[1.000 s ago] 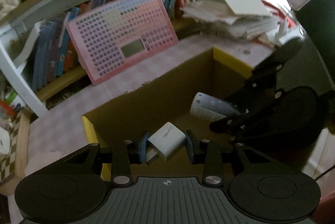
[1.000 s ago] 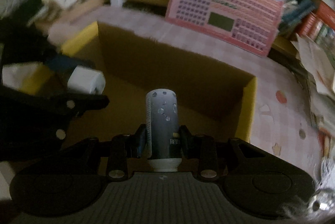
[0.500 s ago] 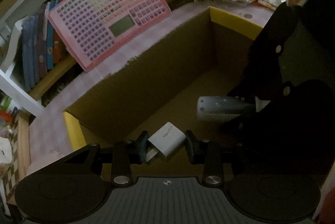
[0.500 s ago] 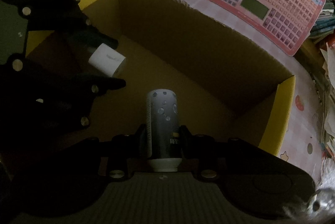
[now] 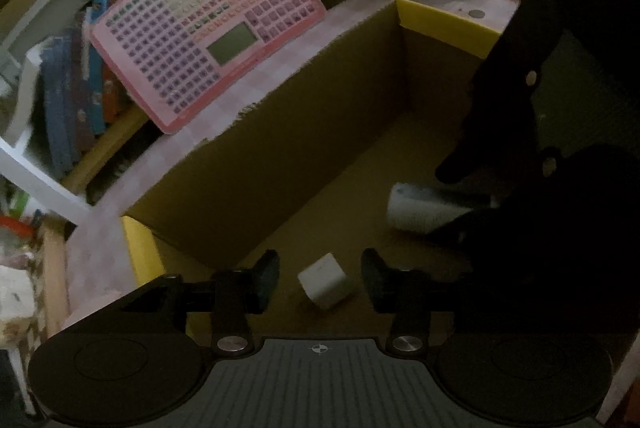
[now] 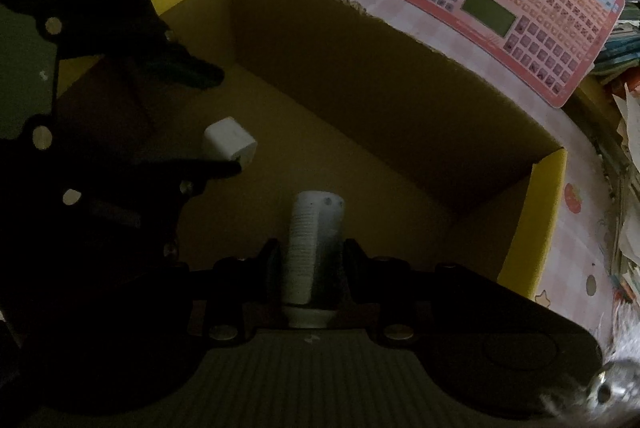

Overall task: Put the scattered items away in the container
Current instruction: 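Open the right gripper to drop the tube while the left drops the cube into the box, then withdraw both tools from the box back toward the remaining items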

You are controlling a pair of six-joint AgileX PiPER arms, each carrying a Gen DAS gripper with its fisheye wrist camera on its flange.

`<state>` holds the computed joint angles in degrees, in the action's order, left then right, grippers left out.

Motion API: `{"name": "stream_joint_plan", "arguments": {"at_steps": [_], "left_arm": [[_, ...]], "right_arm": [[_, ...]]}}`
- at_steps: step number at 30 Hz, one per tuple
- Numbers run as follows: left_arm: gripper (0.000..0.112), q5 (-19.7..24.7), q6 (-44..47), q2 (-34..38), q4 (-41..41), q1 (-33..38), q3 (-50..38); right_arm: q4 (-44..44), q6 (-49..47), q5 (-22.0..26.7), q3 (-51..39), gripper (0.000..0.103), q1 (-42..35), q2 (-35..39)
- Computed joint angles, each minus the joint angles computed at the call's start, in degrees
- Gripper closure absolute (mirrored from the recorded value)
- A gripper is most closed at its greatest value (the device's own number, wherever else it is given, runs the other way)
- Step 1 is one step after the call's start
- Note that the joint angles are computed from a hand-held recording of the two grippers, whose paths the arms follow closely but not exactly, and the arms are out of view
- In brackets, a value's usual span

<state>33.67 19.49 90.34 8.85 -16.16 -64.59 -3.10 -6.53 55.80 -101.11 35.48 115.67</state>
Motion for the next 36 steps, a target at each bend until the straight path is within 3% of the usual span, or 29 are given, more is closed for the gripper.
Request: {"name": "stream_joint_plan", "arguments": {"at_steps": [2,10,15,19,24,29,32,36], "left_arm": [[0.057,-1.5,-1.8,-0.8,1.1,0.1,0.9],[0.042,-6.8,-11.1,-6.0,5.1,1.1,5.3],[0.034,-7.8,-12.2,-12.0,2.4,2.8,8.0],[0.027,-8.1,-6.9,-17.5,-4.2,5.3,10.5],[0.024,-7.5,7.4,-25.4,-18.9,9.8,13.8],[0.019,-2.5,27.6,-32.8,-38.0,18.4,16.3],[0.019,3.4,38.6,-36.1,-47.3,26.2,17.1],[0.017,15.2,52.3,-38.6,-58.8,41.7,17.9]], "right_arm": [[0.0,0.3,-0.9,0.8,0.059,-0.1,-0.7],[-0.6,3.8,-8.4,8.9,0.052,0.0,-7.7],[-4.6,10.8,-14.7,16.5,0.038,1.2,-15.2],[-10.6,20.5,-18.5,20.8,0.033,2.5,-20.1],[-25.9,41.1,-20.5,26.0,0.027,6.7,-26.1],[-40.4,61.2,-15.5,29.8,0.02,13.5,-31.1],[-46.3,70.6,-10.1,31.0,0.019,18.7,-32.3],[-50.9,81.0,-2.4,31.8,0.019,26.0,-32.8]]}}
